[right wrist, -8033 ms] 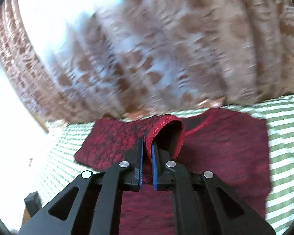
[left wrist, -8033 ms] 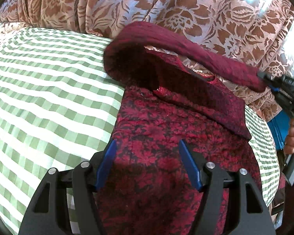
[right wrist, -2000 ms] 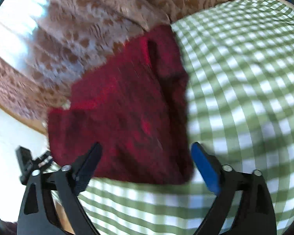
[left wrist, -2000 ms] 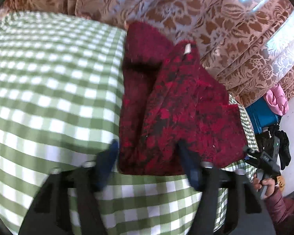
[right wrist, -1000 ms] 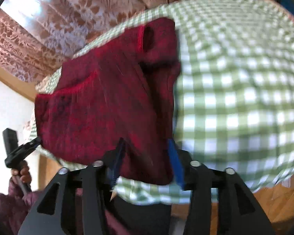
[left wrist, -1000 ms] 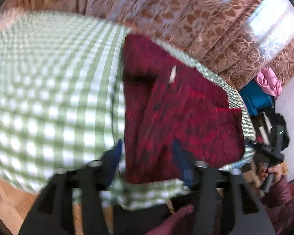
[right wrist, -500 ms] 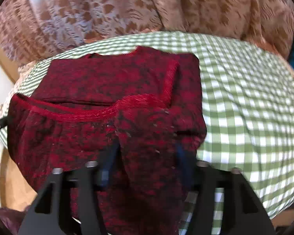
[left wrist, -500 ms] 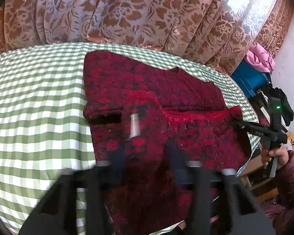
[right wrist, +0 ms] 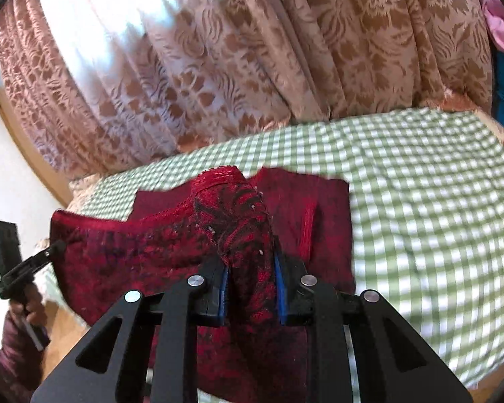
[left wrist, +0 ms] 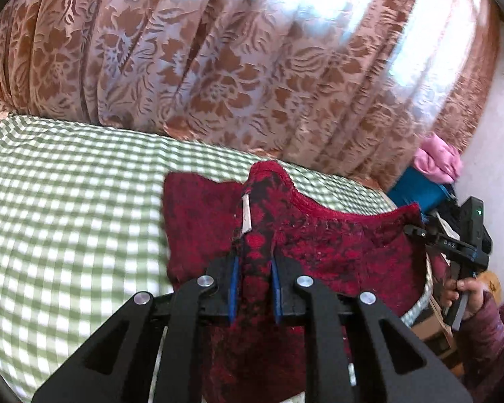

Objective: Fold small clothes

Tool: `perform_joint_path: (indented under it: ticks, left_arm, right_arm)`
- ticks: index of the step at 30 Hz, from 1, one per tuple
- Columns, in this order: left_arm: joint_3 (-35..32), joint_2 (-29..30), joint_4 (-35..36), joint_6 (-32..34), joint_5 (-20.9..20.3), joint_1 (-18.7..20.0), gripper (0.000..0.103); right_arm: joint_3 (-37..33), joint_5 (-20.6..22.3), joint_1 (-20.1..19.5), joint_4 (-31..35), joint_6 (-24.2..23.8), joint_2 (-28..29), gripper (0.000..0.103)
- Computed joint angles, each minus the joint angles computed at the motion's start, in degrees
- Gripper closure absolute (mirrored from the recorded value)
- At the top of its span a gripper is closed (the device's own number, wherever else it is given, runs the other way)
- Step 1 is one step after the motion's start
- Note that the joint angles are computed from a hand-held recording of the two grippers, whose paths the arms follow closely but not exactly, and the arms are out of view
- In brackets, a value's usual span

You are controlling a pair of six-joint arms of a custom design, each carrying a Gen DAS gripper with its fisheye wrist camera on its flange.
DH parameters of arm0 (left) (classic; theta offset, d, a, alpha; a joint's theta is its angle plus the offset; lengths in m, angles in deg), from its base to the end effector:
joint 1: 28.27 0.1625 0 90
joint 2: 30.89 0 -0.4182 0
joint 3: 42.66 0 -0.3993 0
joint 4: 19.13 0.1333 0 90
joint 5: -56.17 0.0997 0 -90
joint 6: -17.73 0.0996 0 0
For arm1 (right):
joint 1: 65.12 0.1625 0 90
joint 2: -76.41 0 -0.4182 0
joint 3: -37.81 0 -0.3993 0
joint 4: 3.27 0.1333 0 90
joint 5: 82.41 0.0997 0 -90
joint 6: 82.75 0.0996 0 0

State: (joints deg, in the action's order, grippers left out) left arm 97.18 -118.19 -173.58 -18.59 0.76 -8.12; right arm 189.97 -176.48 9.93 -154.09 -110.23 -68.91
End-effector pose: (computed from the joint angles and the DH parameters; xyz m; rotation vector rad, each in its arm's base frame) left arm -0.2886 -0.3081 0.2036 0.7231 2.7167 -0.8755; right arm 0.0725 -0.2176 0.3751 0.2277 -2.4879 1.1539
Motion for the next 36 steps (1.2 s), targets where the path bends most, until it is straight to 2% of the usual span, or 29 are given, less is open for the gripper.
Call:
perform_joint_path:
  ticks: [2,4,7,9,14,16,19,22,26,27,28,29,30,31,32,34,36]
  left_arm:
    - [-2.9,4.61,-2.09,2.56,1.34,3.05,0.089]
    - [-5.49,8.26,-3.49,4.46,1.9,5.66,0.089]
    - [-9.41,13.67,-4.85,6.94,3.09,9.19,0.089]
    - [-11.64,16.56,-5.4,8.28,3.87,11.16,0.089]
    - [-17.23,24.02,-5.4,10.91,5.57,15.74,0.089]
    - [-18.38,26.25,-4.68,11.2,6.69,16.94,0.088]
    - [-19.75,28.95,-2.57,9.84,6.32,19.6,0.087]
    - [-19.32,30.18,-5.05,9.21,4.17,22.06,0.084]
    - [-19.74,30.35,-3.53,9.11,5.15,21.47,0.083]
    - [-19.55,29.86,-2.93,8.68,5.54,20.91,0.08]
    - [-19.44,29.3,-2.54,8.18,5.81,20.53,0.072]
    - [-18.97,28.37,-1.75,6.98,6.49,19.85,0.063]
    - [-17.98,26.98,-0.29,4.65,8.04,18.71,0.044]
    - [-16.94,25.61,0.11,3.67,8.53,18.02,0.041]
    - [-15.56,24.06,-0.31,3.34,8.36,17.38,0.041]
    - [-12.14,20.27,-0.28,2.29,7.86,15.86,0.039]
    - [-8.24,15.65,0.89,0.22,6.5,14.25,0.039]
  right_arm:
    - [-0.89,-2.29,2.19,-7.02,2.15,7.03,0.082]
    - [-2.28,-6.29,5.0,-16.61,3.73,16.41,0.082]
    - [-4.49,-8.72,6.07,-23.94,4.96,24.71,0.082]
    - [-6.13,-12.06,7.3,-30.51,4.53,31.46,0.082]
    - [-10.01,-16.95,6.83,-39.79,3.71,43.75,0.082]
    - [-11.55,-17.8,5.42,-40.78,4.46,47.41,0.082]
    - [-13.39,-19.29,3.21,-41.47,5.09,51.81,0.082]
    - [-13.86,-18.66,0.26,-40.13,7.18,53.9,0.082]
    - [-14.09,-17.59,-0.85,-39.37,7.77,54.52,0.077]
    - [-14.19,-17.67,-0.7,-38.77,7.83,54.41,0.075]
    - [-14.22,-17.36,-0.58,-37.78,8.0,53.92,0.07]
    - [-13.99,-16.64,-0.6,-36.73,8.28,52.79,0.062]
    - [-13.78,-15.55,-0.78,-35.38,8.67,51.34,0.057]
    - [-13.21,-13.74,-1.18,-33.59,9.06,49.2,0.046]
    - [-11.89,-10.04,-2.41,-30.7,9.44,45.26,0.036]
    - [-9.95,-7.05,-3.62,-28.25,8.76,40.33,0.035]
    - [-7.05,-1.98,-6.81,-22.63,6.1,32.29,0.035]
